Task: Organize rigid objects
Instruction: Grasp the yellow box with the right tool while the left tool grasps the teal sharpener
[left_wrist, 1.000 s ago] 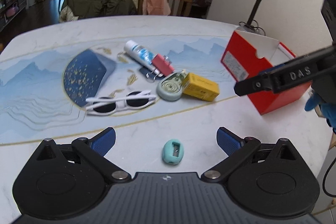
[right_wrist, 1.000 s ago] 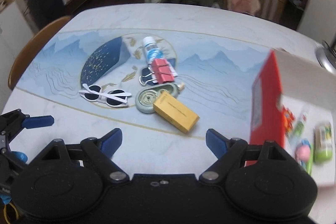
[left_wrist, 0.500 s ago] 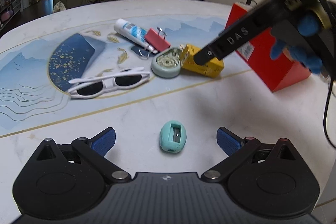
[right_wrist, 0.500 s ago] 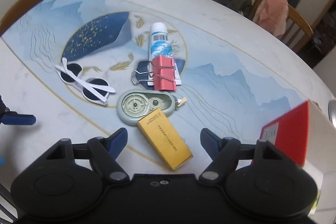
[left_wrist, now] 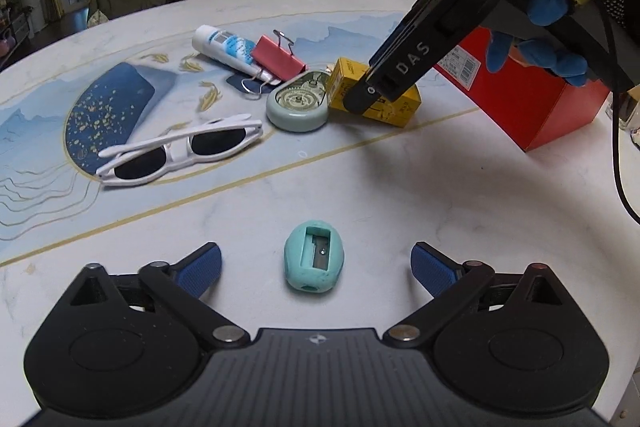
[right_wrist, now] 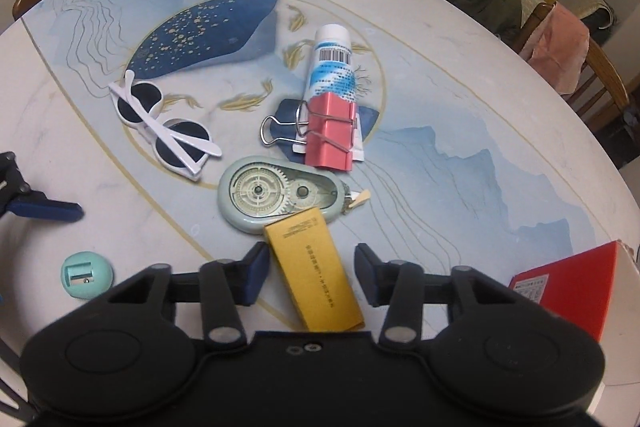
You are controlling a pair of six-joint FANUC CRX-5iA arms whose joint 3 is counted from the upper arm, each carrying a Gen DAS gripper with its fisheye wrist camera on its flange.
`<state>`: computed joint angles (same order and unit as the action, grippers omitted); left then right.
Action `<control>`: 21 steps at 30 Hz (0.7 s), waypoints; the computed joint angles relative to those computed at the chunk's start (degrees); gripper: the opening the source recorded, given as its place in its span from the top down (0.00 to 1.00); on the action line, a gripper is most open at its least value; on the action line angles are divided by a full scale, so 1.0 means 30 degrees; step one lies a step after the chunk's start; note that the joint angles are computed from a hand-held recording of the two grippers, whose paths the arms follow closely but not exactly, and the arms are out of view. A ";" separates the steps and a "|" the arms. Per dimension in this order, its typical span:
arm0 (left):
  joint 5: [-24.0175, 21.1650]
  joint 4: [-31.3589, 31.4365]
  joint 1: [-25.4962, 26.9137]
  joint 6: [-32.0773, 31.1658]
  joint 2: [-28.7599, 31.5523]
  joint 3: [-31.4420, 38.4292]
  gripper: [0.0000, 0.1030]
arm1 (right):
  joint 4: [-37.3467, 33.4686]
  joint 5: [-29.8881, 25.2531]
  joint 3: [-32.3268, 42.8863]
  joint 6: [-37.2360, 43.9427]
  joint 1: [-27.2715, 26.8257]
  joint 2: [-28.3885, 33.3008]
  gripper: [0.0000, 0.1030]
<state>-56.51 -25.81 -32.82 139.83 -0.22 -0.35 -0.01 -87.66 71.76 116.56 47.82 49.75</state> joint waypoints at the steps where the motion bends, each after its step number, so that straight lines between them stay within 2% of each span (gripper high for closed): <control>1: 0.0098 0.0058 0.0031 -0.0025 0.0000 -0.0022 0.10 | 0.0041 0.0037 -0.0073 -0.0001 0.0007 -0.0018 0.62; 7: -0.0407 -0.0580 -0.0244 0.0304 0.0256 0.0429 0.30 | -0.0035 0.0625 -0.0965 -0.0415 -0.0049 -0.0523 0.66; 12: -0.0975 -0.0939 -0.0432 0.0466 0.0378 0.0745 0.56 | -0.0343 0.1179 -0.1983 -0.1197 -0.0144 -0.1207 0.72; 16: -0.1315 -0.1088 -0.0558 0.0352 0.0486 0.0932 0.69 | -0.0796 0.1832 -0.3019 -0.2266 -0.0329 -0.1953 0.72; 21: -0.1675 -0.1003 -0.0622 0.0381 0.0687 0.1257 0.71 | -0.1400 0.2681 -0.4486 -0.3929 -0.0608 -0.3075 0.73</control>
<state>-61.54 -28.82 -34.69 140.98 1.85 3.42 -4.21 -79.62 58.31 104.77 46.00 40.53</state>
